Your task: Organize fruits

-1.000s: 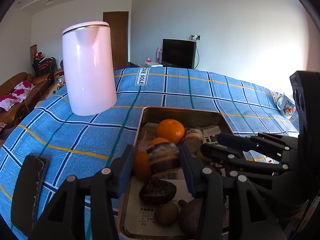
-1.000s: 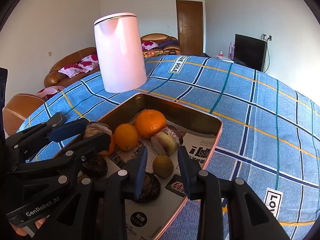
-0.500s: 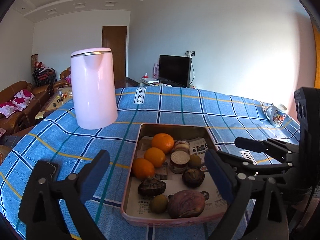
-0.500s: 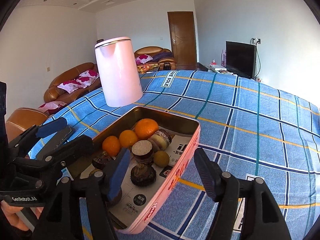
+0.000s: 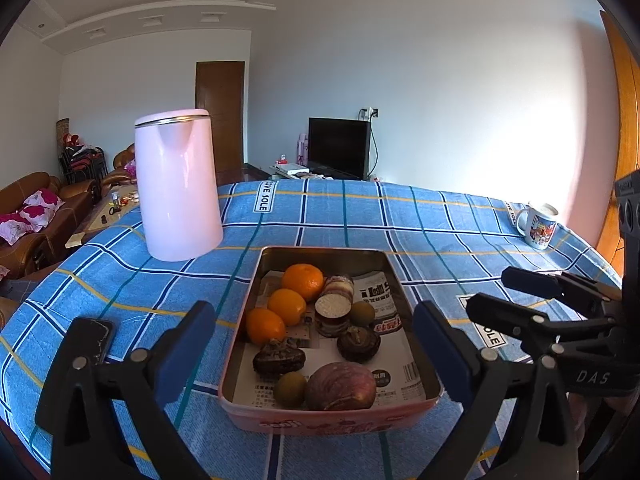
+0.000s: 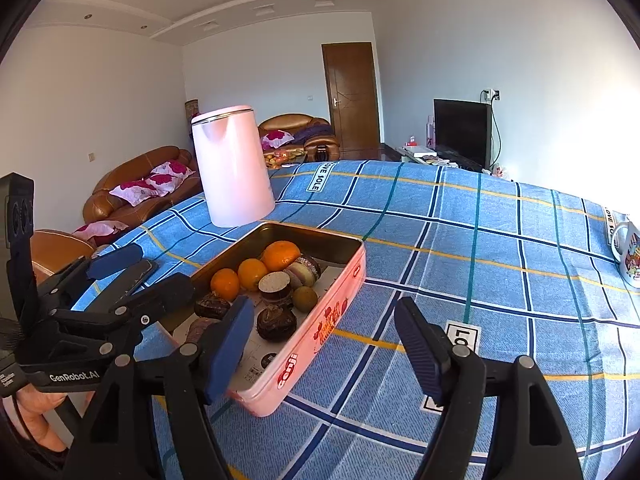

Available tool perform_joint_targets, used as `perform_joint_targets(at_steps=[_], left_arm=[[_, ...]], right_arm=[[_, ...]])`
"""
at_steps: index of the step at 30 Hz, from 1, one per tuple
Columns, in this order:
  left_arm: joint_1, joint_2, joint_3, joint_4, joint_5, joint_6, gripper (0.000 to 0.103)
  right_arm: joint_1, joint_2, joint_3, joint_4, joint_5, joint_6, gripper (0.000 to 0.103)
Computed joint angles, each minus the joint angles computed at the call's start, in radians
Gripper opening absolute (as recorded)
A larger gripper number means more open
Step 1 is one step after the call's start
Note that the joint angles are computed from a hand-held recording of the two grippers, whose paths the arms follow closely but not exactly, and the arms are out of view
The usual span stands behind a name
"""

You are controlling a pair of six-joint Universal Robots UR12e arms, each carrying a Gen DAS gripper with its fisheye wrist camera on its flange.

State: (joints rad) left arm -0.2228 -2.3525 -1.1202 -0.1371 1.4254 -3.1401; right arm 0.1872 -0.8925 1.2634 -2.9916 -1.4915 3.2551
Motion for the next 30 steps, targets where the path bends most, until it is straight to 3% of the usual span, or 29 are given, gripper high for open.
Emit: perform_joint_targets(at_steps=[30], left_arm=[[-0.013,0.026,-0.036,0.019,-0.006,0.026,0.102]], right_arm=[[0.002,-0.057,0.103,-0.1,-0.049,0.004,0.077]])
